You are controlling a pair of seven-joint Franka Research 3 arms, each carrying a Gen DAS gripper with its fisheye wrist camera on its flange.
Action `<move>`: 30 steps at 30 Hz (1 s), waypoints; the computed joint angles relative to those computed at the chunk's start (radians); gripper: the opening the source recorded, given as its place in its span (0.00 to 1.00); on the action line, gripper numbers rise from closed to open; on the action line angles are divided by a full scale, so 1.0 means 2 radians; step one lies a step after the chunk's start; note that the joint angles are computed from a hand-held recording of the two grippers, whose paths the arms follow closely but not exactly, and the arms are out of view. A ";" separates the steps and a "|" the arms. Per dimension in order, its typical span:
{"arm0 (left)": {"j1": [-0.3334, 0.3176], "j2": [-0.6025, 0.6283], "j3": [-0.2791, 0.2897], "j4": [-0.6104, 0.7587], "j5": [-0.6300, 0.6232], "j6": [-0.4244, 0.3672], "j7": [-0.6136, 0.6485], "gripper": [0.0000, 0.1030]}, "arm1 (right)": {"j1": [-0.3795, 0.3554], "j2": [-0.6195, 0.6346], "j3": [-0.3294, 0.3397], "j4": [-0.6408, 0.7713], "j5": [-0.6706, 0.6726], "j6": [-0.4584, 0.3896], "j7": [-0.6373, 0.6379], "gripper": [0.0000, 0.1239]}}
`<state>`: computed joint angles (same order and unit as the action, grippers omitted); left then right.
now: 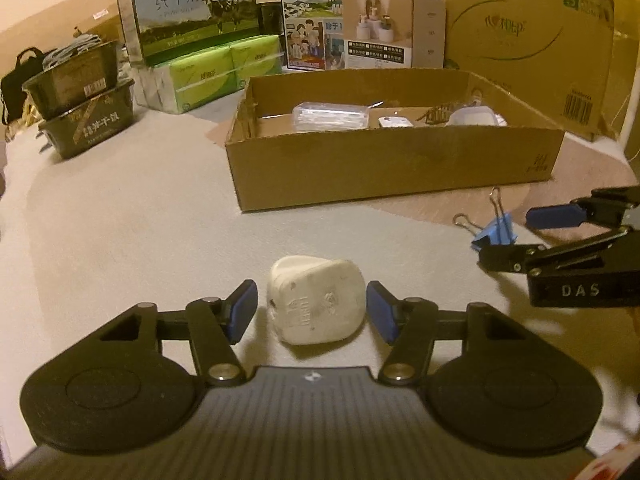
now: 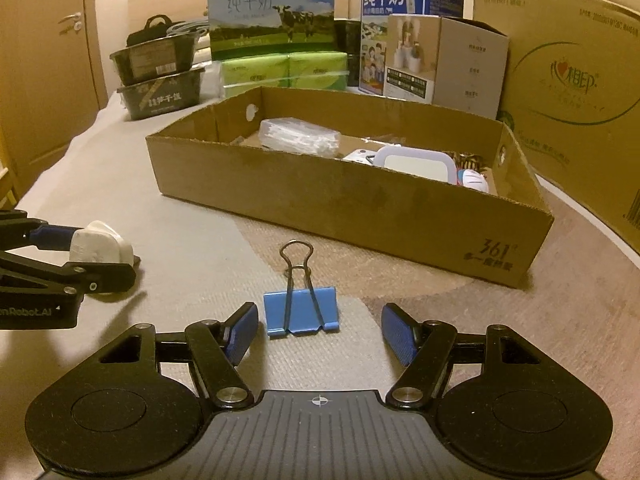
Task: Organize rigid objects
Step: 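Grasp the blue binder clip with the right tool while the left tool holds the tape measure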
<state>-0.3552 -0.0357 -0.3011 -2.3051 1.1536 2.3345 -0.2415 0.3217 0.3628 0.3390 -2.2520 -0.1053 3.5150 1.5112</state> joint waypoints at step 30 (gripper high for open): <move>-0.010 -0.004 -0.005 0.000 -0.004 -0.027 0.006 0.49 | -0.009 0.018 0.015 0.027 -0.013 -0.015 -0.018 0.32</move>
